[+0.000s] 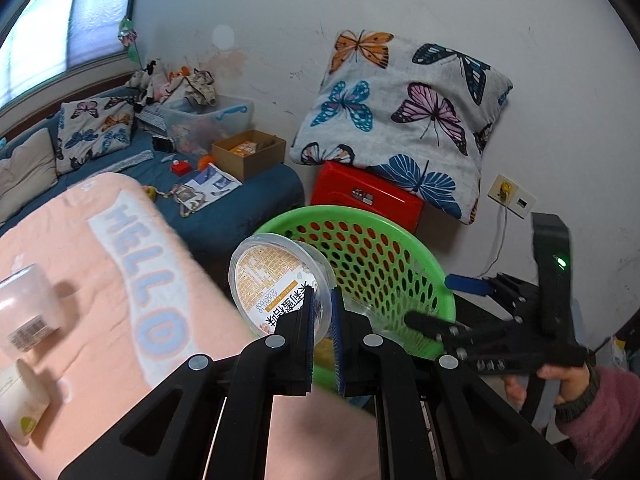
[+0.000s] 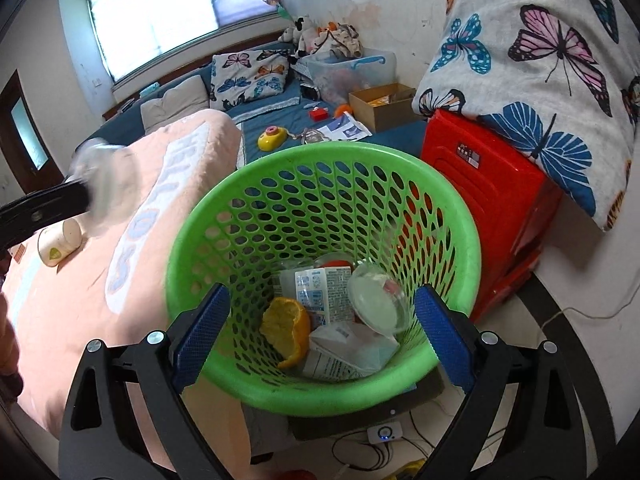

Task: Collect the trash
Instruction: 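Open the left gripper over the basket to drop the clear tub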

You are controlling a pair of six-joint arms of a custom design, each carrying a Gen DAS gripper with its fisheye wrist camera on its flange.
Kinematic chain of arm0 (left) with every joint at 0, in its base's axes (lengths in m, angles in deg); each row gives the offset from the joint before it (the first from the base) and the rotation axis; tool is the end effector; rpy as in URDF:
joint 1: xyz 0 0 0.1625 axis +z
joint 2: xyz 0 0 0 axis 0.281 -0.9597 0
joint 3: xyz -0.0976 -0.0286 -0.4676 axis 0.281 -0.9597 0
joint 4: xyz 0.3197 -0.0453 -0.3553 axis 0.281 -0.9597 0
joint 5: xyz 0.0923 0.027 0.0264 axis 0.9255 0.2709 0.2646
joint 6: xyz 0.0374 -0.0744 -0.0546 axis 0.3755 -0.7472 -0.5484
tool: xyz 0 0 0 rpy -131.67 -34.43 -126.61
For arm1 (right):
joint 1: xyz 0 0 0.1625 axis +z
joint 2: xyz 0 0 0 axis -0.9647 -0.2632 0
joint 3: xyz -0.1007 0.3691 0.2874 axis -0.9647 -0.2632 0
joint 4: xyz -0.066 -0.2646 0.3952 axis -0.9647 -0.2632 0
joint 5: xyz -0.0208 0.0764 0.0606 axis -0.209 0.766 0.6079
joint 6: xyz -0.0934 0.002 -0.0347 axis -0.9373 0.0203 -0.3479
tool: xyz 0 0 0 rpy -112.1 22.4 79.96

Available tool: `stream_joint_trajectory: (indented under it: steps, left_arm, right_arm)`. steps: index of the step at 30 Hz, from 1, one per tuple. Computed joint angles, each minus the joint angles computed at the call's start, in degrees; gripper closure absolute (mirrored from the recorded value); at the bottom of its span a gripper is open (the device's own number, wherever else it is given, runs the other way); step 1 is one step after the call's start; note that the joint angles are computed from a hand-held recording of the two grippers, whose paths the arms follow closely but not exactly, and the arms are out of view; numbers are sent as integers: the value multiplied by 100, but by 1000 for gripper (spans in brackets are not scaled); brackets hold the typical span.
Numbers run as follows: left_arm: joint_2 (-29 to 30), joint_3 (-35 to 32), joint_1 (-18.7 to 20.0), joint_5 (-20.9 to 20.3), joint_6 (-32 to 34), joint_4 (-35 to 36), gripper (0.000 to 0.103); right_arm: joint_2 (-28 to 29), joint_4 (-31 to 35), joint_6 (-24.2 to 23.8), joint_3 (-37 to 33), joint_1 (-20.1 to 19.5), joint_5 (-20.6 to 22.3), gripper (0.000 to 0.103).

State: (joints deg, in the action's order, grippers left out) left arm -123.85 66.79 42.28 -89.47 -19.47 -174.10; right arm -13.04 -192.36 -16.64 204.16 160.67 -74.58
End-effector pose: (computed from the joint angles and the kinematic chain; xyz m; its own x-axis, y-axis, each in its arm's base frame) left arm -0.1490 -0.6102 0.0598 -0.7912 0.2508 -0.5577 0.5614 0.6597 -0.4996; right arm 0.0718 -0.6108 0.0809 -0.7572 -0.3872 0.5260 -0.6127 0.7002 -0.3665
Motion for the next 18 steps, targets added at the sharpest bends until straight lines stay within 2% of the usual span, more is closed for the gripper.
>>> stream_joint_trajectory:
  steps: [11, 12, 13, 16, 18]
  left_arm:
    - [476, -613, 148, -140, -78, 595, 94]
    - [511, -638, 152, -109, -75, 591, 92]
    - [522, -648, 169, -137, -89, 615, 84]
    - [545, -646, 183, -83, -119, 576, 70]
    - [526, -615, 189, -94, -170, 570, 66]
  right_arm:
    - [-157, -102, -60, 257, -75, 96, 10]
    - [-169, -95, -55, 270, -80, 110, 10]
    - [-176, -95, -58, 278, -84, 117, 10]
    - [-190, -109, -55, 302, -94, 139, 10]
    - [-200, -115, -45, 321, -91, 148, 10]
